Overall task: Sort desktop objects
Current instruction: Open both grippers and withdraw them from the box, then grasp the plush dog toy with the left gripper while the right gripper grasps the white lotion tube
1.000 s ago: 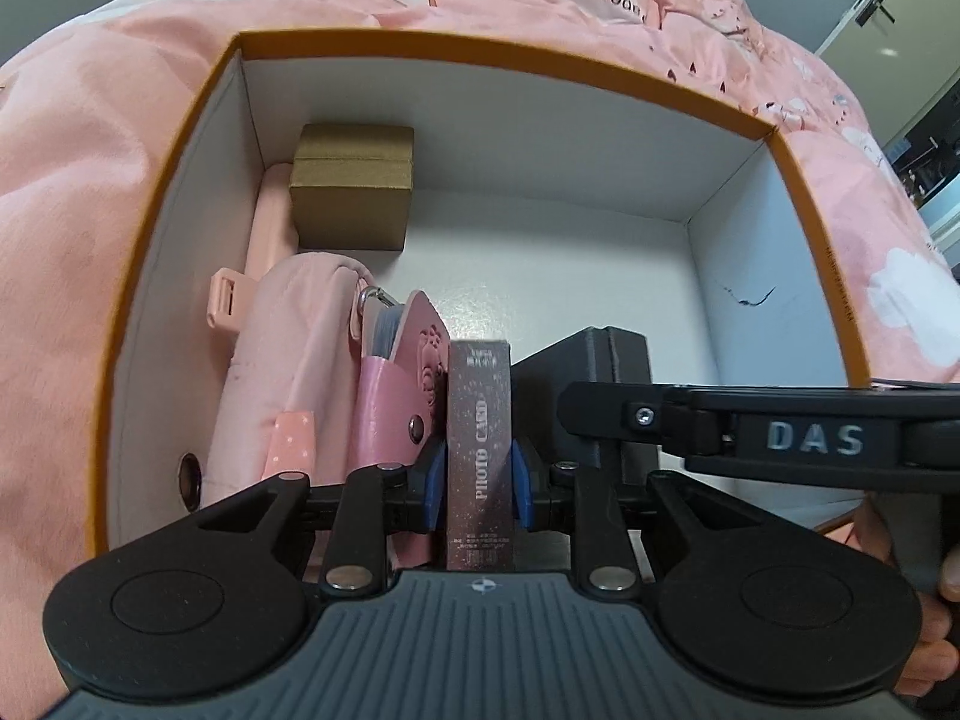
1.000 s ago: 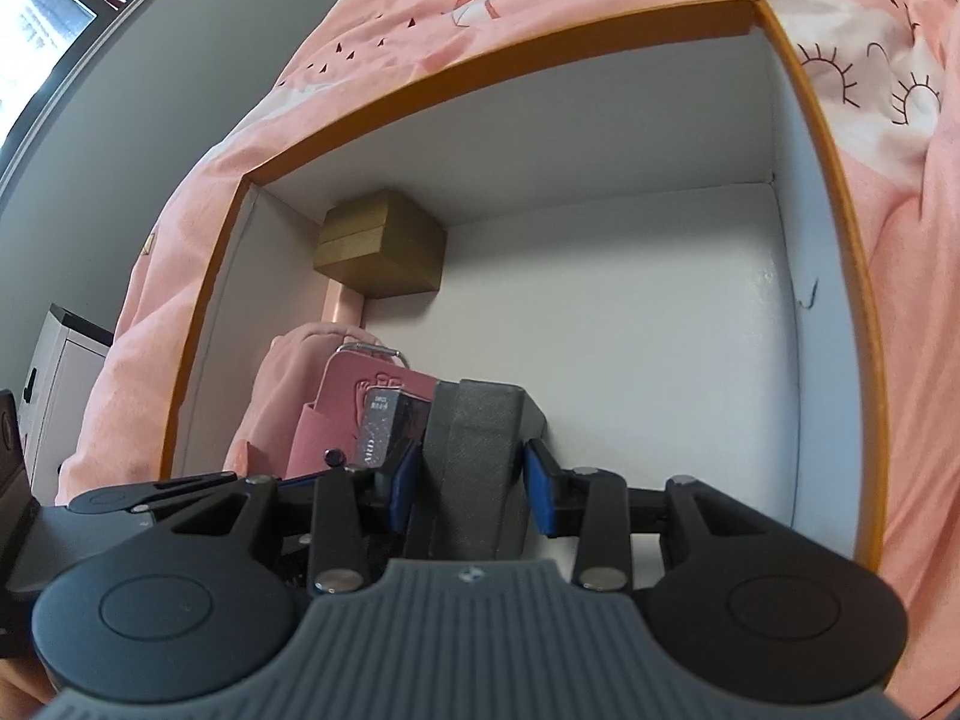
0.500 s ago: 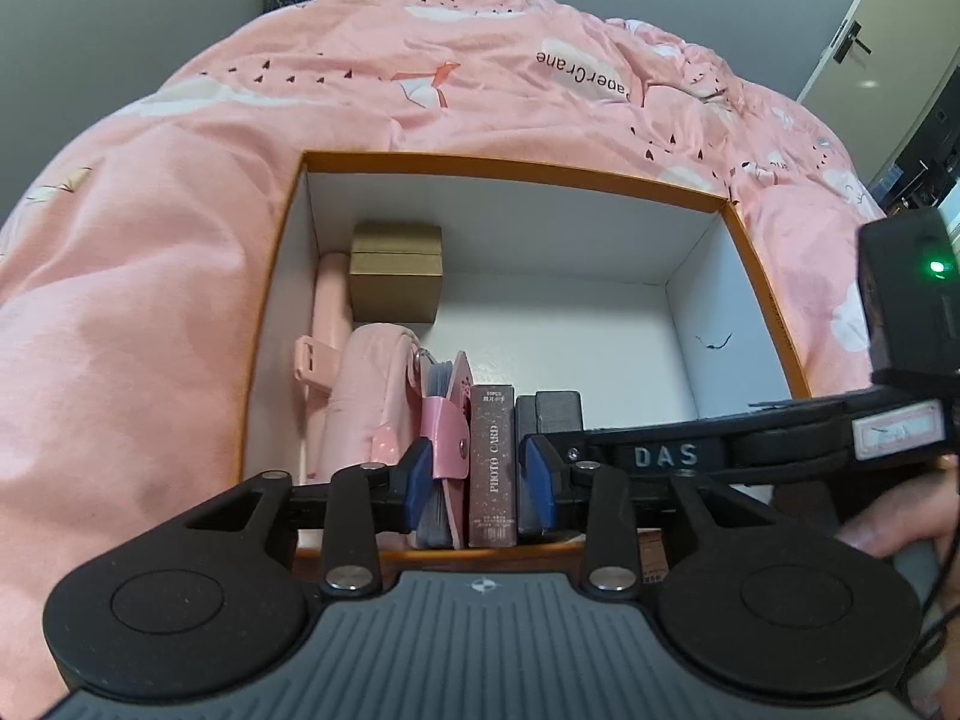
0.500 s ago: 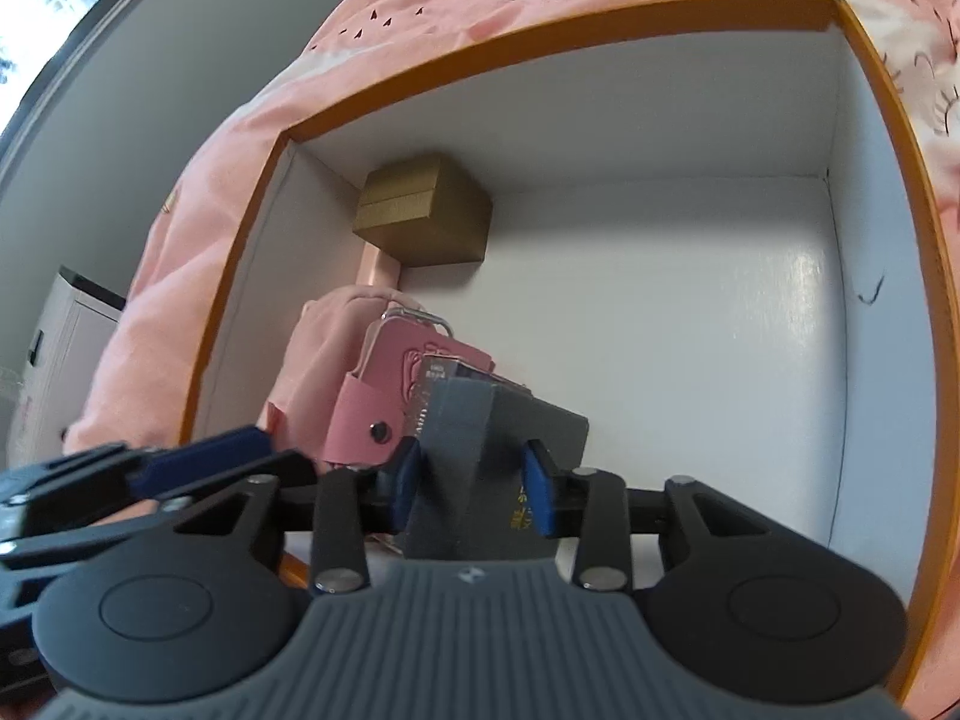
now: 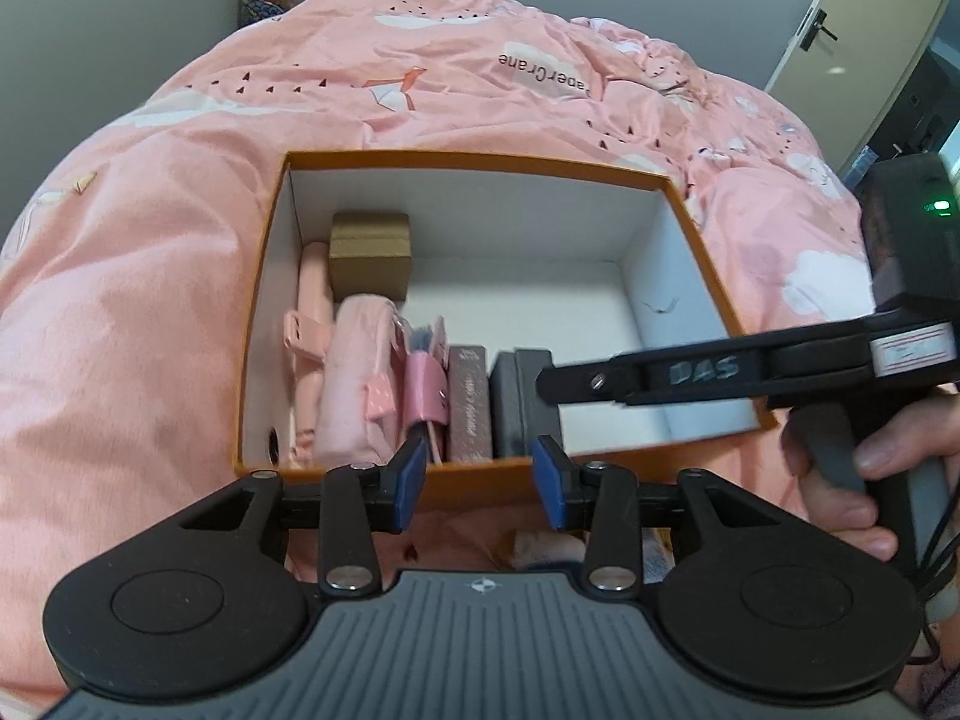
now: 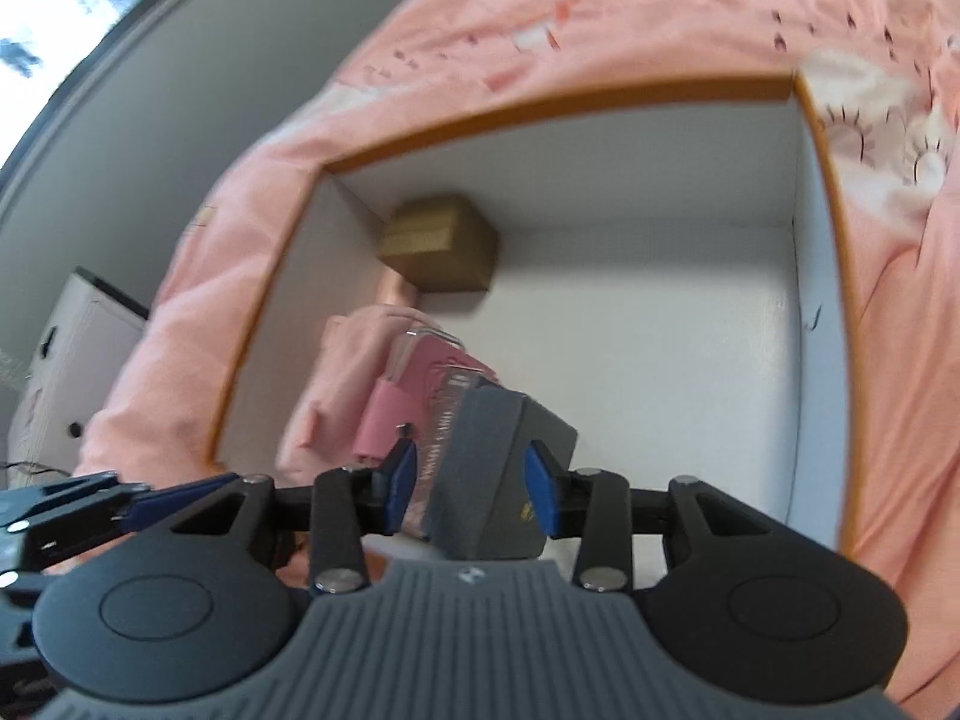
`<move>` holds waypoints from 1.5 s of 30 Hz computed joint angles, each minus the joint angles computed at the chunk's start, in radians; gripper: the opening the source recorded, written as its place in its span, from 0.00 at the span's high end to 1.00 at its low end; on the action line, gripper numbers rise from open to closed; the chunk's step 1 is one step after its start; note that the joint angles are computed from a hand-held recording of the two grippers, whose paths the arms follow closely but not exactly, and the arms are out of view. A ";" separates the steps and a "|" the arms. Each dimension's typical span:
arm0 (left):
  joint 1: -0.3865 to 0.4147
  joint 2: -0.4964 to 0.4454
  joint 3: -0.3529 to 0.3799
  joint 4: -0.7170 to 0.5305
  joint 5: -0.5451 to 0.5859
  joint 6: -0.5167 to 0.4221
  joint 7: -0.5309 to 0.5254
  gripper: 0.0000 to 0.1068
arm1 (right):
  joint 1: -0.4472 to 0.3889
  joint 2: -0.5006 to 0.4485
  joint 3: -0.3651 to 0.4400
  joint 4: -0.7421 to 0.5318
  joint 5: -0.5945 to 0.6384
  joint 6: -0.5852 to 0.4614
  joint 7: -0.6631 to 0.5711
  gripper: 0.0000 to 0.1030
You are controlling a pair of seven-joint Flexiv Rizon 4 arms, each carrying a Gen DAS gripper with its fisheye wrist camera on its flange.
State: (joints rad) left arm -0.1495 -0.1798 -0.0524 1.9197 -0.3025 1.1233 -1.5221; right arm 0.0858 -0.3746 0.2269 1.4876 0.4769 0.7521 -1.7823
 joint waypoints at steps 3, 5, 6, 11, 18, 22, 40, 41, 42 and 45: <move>0.007 0.028 -0.021 0.039 -0.081 -0.011 0.063 0.57 | -0.038 0.050 0.015 0.027 0.065 -0.006 -0.052 0.59; 0.005 0.039 -0.027 0.053 -0.121 -0.033 0.097 0.57 | -0.059 0.083 0.015 0.043 0.110 -0.028 -0.090 0.59; 0.003 0.043 -0.027 0.058 -0.135 -0.047 0.109 0.57 | -0.069 0.100 0.012 0.051 0.133 -0.046 -0.109 0.59; -0.005 0.038 -0.022 0.067 -0.168 -0.103 0.113 0.52 | -0.073 0.171 -0.029 0.106 0.171 -0.118 -0.133 0.59; -0.007 -0.004 -0.031 0.069 -0.228 -0.147 0.134 0.42 | -0.051 0.183 -0.081 0.181 0.123 -0.140 -0.040 0.59; -0.011 -0.025 -0.023 0.058 -0.181 -0.172 0.074 0.41 | -0.061 0.152 -0.088 0.175 0.134 -0.175 0.003 0.59; -0.001 -0.092 -0.042 0.018 -0.198 -0.262 0.083 0.39 | -0.091 0.055 -0.057 0.135 0.175 -0.186 0.049 0.66; 0.001 -0.094 -0.043 0.018 -0.204 -0.266 0.085 0.39 | -0.091 0.057 -0.055 0.138 0.172 -0.180 0.047 0.66; 0.005 -0.097 -0.045 0.016 -0.211 -0.274 0.089 0.39 | -0.091 0.060 -0.053 0.141 0.171 -0.175 0.042 0.67; 0.004 -0.113 -0.048 -0.001 -0.205 -0.298 0.095 0.38 | -0.098 0.077 -0.049 0.149 0.180 -0.170 0.028 0.71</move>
